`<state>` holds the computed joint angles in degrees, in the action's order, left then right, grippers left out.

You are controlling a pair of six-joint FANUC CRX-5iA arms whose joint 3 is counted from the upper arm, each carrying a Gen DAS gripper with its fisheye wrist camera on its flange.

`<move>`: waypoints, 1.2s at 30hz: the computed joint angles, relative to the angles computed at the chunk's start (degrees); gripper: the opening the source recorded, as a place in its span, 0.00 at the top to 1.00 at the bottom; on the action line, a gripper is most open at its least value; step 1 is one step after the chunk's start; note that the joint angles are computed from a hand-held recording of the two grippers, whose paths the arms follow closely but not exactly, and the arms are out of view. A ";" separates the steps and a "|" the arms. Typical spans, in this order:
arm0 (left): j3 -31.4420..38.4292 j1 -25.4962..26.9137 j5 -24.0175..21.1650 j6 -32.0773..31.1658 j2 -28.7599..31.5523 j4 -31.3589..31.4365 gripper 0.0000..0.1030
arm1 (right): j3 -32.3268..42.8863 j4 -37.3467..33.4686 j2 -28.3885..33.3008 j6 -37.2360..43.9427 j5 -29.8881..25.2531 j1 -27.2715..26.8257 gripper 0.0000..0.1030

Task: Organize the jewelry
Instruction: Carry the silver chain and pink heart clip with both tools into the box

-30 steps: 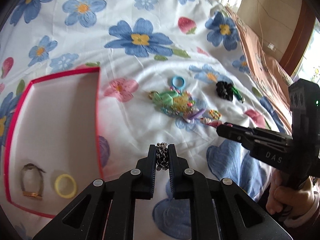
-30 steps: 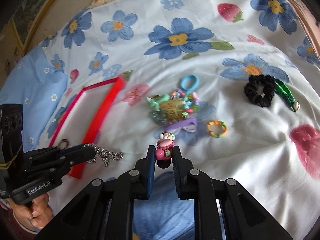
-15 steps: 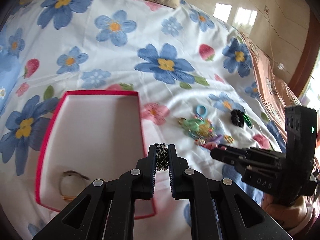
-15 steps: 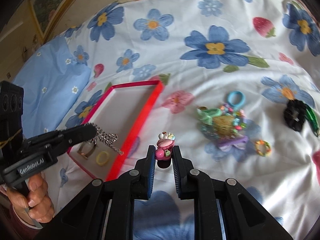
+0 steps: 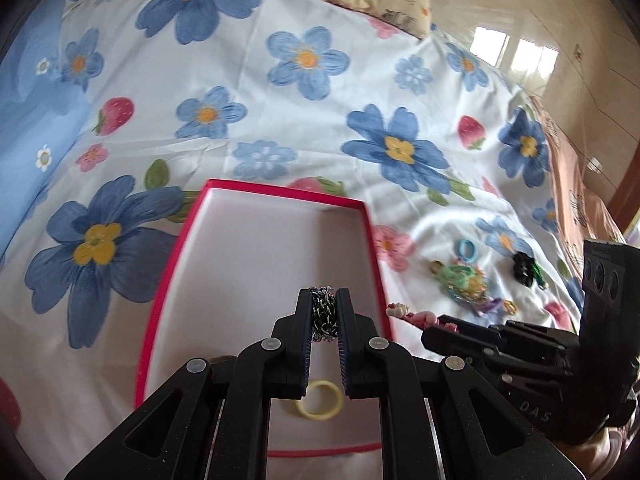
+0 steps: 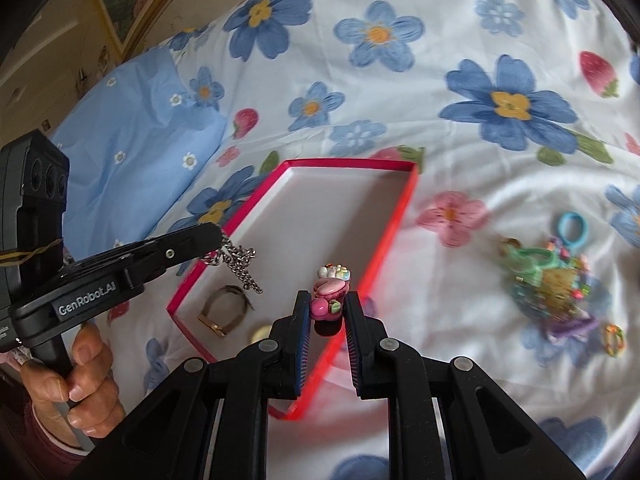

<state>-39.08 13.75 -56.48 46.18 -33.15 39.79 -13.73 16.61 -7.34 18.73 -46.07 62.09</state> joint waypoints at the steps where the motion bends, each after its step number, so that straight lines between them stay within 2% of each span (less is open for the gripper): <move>1: 0.01 0.15 0.34 0.11 0.38 0.00 0.90 | 0.45 -0.49 0.61 0.55 0.36 -0.13 0.84; 10: 0.94 -0.66 5.27 2.17 6.37 -1.34 0.90 | 5.85 -6.18 7.68 7.05 2.05 -1.79 0.84; 18: 1.13 -0.86 8.11 4.18 10.46 -3.24 0.90 | 8.89 -9.43 11.76 10.69 0.35 -2.76 0.84; 25: 2.32 -1.50 9.28 8.54 13.27 -7.63 0.90 | 11.26 -12.46 13.84 14.40 -1.80 -3.11 0.84; 36: 2.99 -2.50 9.14 10.41 14.87 -10.30 0.89 | 12.01 -12.37 14.65 15.30 -3.11 -2.90 0.83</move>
